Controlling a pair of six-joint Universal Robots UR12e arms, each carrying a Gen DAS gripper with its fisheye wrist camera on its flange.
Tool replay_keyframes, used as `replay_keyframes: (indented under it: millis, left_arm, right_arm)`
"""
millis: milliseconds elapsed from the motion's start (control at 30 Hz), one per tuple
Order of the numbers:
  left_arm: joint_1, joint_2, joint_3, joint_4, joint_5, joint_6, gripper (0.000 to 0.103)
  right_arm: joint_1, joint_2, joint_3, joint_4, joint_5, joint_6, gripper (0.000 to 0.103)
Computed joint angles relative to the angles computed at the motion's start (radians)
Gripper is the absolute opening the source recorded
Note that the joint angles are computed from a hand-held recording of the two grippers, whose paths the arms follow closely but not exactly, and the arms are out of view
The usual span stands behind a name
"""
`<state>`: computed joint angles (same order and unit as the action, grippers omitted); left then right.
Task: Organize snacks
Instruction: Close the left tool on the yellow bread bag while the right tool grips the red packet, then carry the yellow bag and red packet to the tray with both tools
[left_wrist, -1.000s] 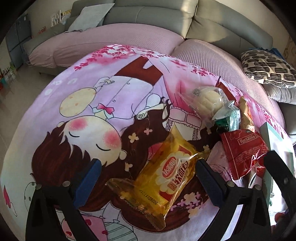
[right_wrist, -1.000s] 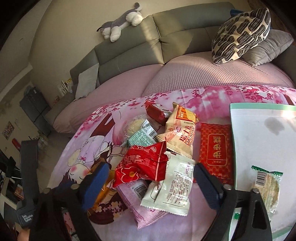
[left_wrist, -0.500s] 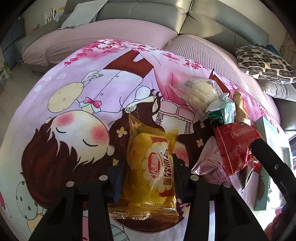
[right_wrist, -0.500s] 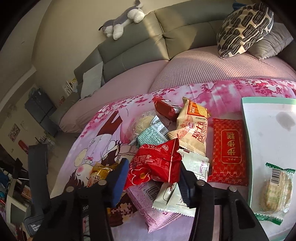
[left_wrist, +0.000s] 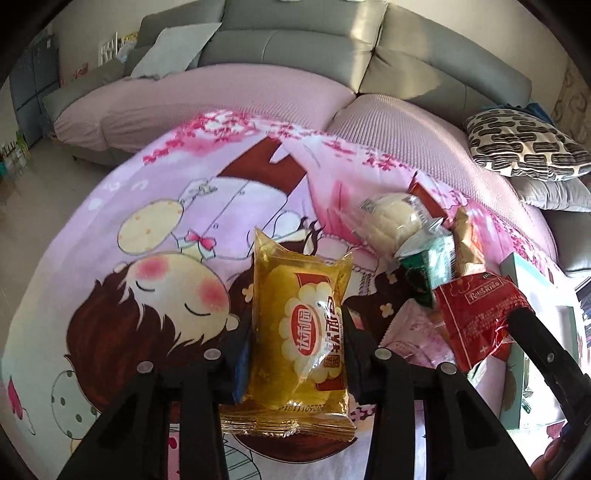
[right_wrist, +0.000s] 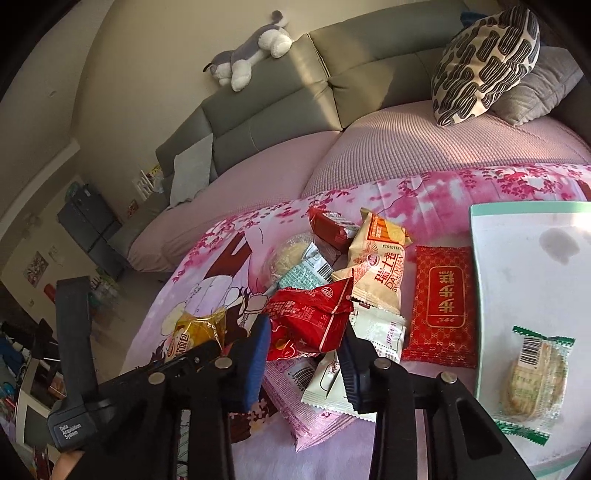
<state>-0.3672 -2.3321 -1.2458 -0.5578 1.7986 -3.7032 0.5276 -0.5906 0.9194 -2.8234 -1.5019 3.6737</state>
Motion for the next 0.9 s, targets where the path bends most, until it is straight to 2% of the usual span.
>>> replay_keyframes:
  millis: [200,533,667,900]
  left_arm:
    - [-0.017,-0.005,0.02,0.026,0.022,0.045,0.042]
    - [-0.054,-0.042,0.098,0.046,-0.009,0.153,0.042]
    - [-0.071,-0.068,0.151,0.023,-0.022,0.2,0.042]
    - [-0.104,-0.107,0.224,0.018,-0.048,0.268,0.042]
  right_arm:
    - [-0.008,-0.038,0.063,-0.047,-0.017,0.006,0.038]
    - [-0.034,-0.103,0.172,-0.089,-0.09,0.048,0.038]
    - [-0.053,-0.141,0.242,-0.132,-0.13,0.092,0.038]
    - [-0.088,-0.215,0.37,-0.187,-0.243,0.194,0.038]
